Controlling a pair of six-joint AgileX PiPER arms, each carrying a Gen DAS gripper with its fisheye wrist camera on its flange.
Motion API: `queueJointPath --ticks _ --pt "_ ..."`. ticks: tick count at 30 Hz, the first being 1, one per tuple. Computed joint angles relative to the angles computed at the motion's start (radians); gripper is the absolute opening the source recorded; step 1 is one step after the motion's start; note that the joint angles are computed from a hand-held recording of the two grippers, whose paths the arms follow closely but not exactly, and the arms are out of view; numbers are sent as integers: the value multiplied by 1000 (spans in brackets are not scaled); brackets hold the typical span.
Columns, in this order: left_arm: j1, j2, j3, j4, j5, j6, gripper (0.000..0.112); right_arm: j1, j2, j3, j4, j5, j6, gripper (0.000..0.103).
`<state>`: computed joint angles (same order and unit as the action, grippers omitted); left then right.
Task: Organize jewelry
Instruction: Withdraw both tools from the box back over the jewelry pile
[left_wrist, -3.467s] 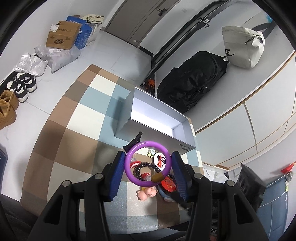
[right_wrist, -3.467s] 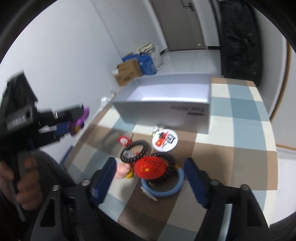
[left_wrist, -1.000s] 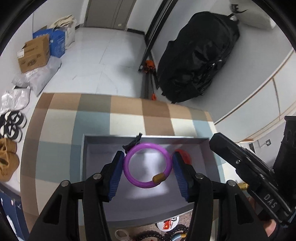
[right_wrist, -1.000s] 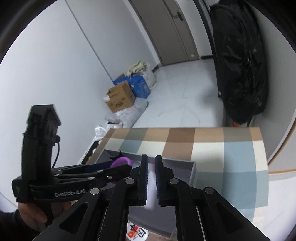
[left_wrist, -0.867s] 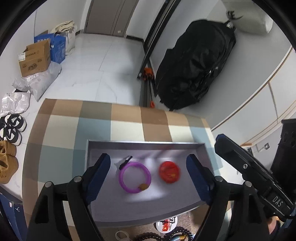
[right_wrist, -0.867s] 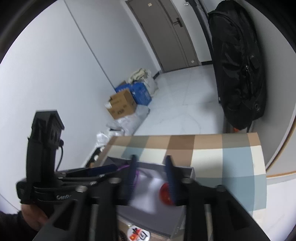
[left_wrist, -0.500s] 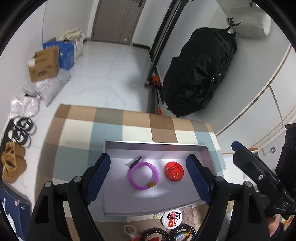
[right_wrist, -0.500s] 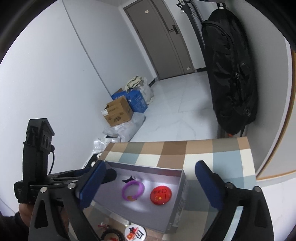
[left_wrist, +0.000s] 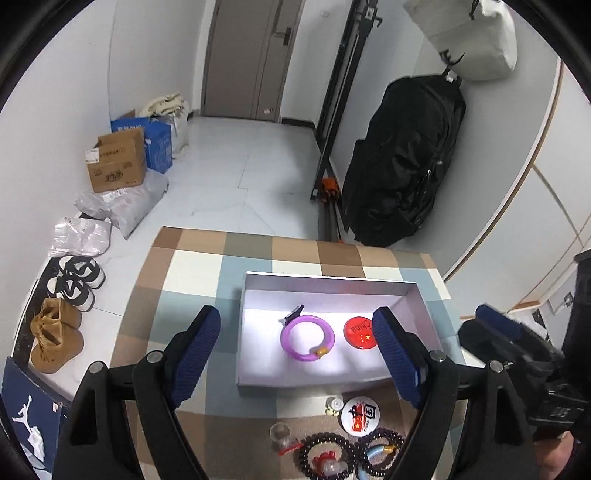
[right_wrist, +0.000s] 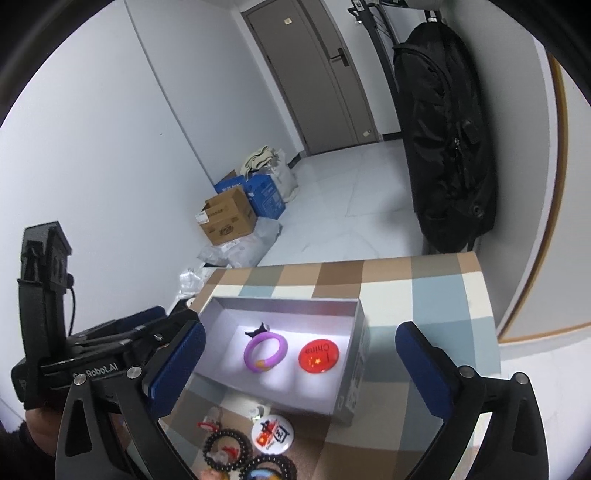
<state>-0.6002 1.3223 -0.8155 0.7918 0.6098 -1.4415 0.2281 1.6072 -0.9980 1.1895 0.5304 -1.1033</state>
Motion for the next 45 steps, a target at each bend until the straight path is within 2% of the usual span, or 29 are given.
queueJointPath --ticks 2,4,7,12,20,27,33,36,45 --pt "-43 -22 25 60 38 -79 81 6 -15 15 -45 -1 48 103" --pt "-102 -42 53 118 99 -168 81 2 -38 43 -21 6 12 103" --pt "-140 -63 71 112 141 -201 83 -7 -88 101 28 5 -89 103" --pt "-249 -77 94 159 239 -310 92 -30 -138 173 50 27 -127 103" --pt "-351 -79 149 162 273 -438 92 -25 -201 265 27 -2 -106 103" --pt "-378 -76 187 103 205 -450 92 -42 -233 296 14 11 -84 103" --pt "-327 -33 206 -40 45 -339 92 -34 -242 312 -34 -5 -39 103" --pt "-315 -8 209 -104 -8 -288 92 -48 -240 315 -50 24 -19 103" --pt "-325 22 187 -129 -3 -257 90 -55 -236 323 -88 21 19 103"
